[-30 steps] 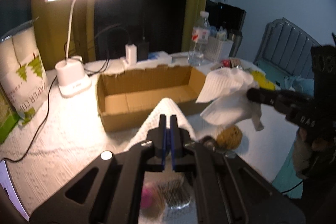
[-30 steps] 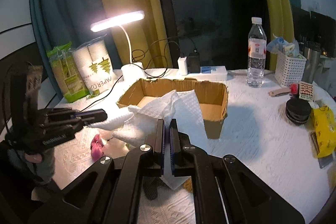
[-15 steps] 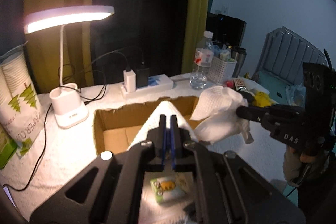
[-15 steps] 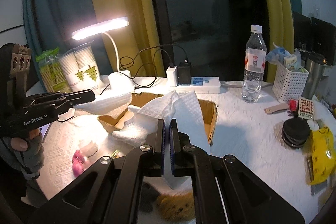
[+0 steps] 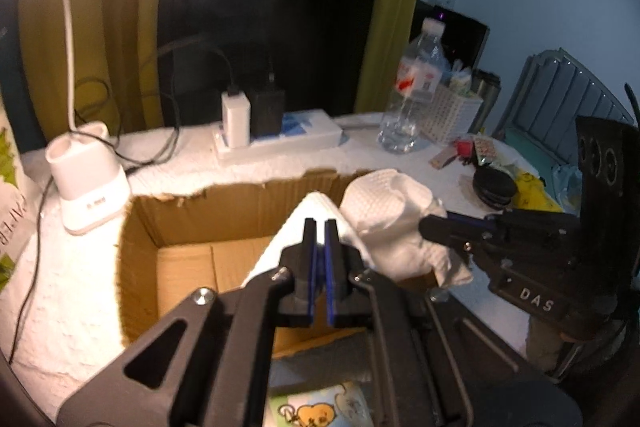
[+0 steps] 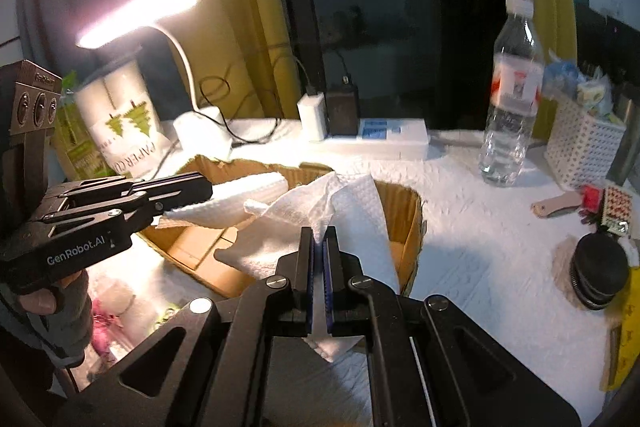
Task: Organize soft objects
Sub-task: 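Carry the towels into the cardboard box and open both grippers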
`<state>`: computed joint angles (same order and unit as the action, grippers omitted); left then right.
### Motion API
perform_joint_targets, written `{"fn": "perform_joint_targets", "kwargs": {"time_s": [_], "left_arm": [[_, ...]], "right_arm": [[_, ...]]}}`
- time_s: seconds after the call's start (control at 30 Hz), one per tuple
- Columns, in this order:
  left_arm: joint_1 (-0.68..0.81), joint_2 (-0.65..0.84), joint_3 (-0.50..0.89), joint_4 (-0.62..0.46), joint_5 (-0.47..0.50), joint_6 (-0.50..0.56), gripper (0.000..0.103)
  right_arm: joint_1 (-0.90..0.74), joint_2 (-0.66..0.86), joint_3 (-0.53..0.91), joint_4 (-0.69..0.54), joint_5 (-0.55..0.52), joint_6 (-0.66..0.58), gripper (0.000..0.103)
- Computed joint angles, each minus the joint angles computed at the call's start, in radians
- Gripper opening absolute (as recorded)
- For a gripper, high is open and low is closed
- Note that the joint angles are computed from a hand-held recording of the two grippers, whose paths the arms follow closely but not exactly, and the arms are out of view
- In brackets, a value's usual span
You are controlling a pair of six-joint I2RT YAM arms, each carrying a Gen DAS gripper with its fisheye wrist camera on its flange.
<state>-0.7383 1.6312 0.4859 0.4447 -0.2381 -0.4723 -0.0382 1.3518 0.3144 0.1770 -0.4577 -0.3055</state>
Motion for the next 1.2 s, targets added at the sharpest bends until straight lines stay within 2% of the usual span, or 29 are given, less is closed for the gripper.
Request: {"fn": "perform_joint_targets", "kwargs": {"time_s": [0.23,0.4,0.5,0.53,0.57,0.63,0.7,0.87,1.1,1.2], "left_arm": [[0.029,0.168,0.104,-0.045,0.057,-0.019,0.006],[0.022,0.152,0.096,-0.050,0.050,-0.028,0.021],[0.017,0.113,0.080,-0.060,0.032,-0.026,0.030],[0.012,0.095,0.072,-0.067,0.020,-0.027,0.043],[0.007,0.078,0.064,-0.072,0.011,-0.030,0.064],[0.001,0.030,0.027,-0.049,0.001,-0.037,0.077],[-0.009,-0.018,0.002,-0.051,-0.012,-0.045,0.077],[-0.069,-0.168,-0.059,-0.105,-0.086,-0.067,0.077],[-0.200,-0.350,-0.127,-0.215,-0.205,-0.129,0.077],[-0.259,-0.394,-0.143,-0.261,-0.251,-0.166,0.078]], "right_arm": [[0.023,0.151,0.046,0.035,0.033,0.006,0.004],[0.024,0.137,0.043,0.023,0.039,0.012,0.006],[0.026,0.089,0.035,-0.003,0.053,0.019,0.019],[0.024,0.061,0.029,-0.017,0.054,0.018,0.027],[0.021,0.029,0.021,-0.036,0.053,0.015,0.030],[0.023,-0.030,0.007,-0.064,0.062,0.016,0.034],[0.021,-0.105,-0.011,-0.104,0.068,0.015,0.039],[0.001,-0.307,-0.051,-0.229,0.069,0.012,0.041],[-0.046,-0.635,-0.096,-0.485,0.040,-0.011,0.043],[-0.082,-0.756,-0.104,-0.598,0.013,-0.036,0.048]]}}
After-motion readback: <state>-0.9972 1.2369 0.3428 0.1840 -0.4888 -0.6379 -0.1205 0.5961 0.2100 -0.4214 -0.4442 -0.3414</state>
